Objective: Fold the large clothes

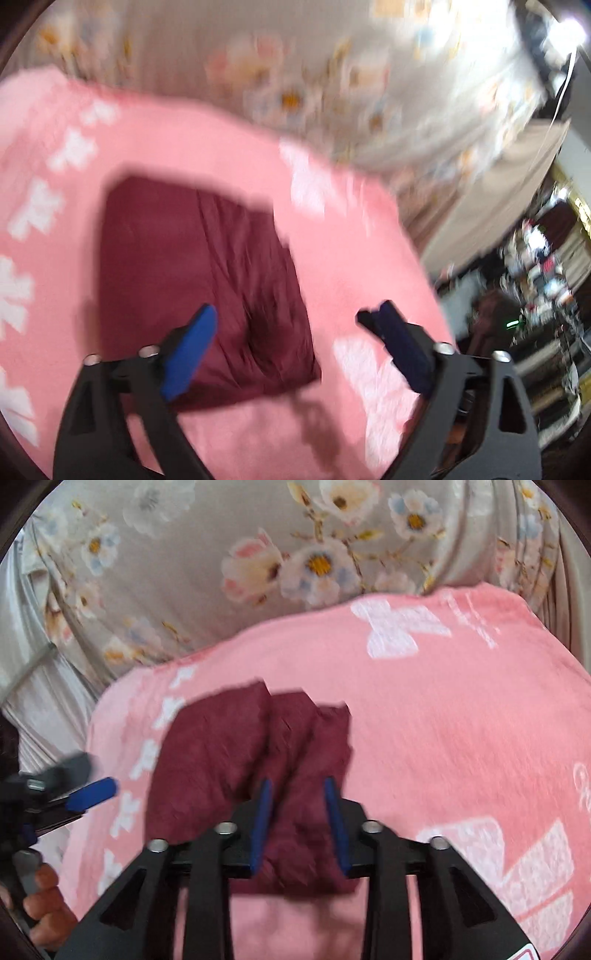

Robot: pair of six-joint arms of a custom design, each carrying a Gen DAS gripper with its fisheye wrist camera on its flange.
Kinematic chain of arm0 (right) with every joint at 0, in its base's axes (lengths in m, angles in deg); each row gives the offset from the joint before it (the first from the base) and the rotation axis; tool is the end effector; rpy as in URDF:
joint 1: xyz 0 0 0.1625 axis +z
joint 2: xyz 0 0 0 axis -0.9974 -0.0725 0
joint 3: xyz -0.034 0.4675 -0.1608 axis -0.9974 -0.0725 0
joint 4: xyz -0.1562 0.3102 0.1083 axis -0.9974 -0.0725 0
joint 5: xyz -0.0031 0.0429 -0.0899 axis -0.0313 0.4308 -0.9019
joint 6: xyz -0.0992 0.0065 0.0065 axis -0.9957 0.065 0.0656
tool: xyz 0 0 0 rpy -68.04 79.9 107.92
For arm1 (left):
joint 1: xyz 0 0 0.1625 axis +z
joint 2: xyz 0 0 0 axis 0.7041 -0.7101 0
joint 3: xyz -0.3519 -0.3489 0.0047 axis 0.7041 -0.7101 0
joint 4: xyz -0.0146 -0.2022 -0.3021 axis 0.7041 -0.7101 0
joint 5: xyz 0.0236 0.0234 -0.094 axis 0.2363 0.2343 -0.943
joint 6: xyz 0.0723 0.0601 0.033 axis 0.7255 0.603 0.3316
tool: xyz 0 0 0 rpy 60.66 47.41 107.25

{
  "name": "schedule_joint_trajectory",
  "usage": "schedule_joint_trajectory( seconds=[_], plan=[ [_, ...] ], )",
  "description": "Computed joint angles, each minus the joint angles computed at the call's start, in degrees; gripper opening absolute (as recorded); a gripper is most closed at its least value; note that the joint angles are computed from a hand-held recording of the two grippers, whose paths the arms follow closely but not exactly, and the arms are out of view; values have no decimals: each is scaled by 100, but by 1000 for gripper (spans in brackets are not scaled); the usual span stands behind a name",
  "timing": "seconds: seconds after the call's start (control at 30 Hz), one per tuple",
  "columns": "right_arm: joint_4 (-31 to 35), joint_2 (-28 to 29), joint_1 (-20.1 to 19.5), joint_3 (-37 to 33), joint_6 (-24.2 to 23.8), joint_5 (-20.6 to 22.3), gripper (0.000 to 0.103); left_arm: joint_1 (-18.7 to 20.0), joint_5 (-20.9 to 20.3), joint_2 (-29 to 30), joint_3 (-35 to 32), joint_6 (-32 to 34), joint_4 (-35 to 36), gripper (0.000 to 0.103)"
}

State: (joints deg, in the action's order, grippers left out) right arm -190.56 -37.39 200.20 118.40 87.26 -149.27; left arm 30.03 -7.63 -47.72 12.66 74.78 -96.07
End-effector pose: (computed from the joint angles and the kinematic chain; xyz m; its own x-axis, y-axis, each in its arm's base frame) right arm 0.3576 -0.6531 0.0455 -0.8499 0.3770 0.3681 -0.0993 0.5716 -0.8145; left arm -0.0751 -0.7650 0.3171 -0.7996 0.5932 -0.0939 0.5827 0.7283 -0.3606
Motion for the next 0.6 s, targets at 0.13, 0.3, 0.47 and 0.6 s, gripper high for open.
schedule_joint_trajectory(
  seconds=[0.13, 0.3, 0.47, 0.6],
  plan=[
    [412, 137, -174, -813, -24, 433, 63, -172, 1449, 181, -167, 122, -1214, 89],
    [1759, 47, -694, -1411, 1252, 1372, 67, -121, 2618, 999, -1307, -54, -863, 87],
    [3166, 93, -1004, -1994, 2141, 1873, 67, -18, 2878, 1322, -1867, -48, -484, 87],
    [4465, 362, -1056, -2778, 2054, 1896, 67, -8, 2870, 1537, -2191, -88, -241, 87]
  ],
)
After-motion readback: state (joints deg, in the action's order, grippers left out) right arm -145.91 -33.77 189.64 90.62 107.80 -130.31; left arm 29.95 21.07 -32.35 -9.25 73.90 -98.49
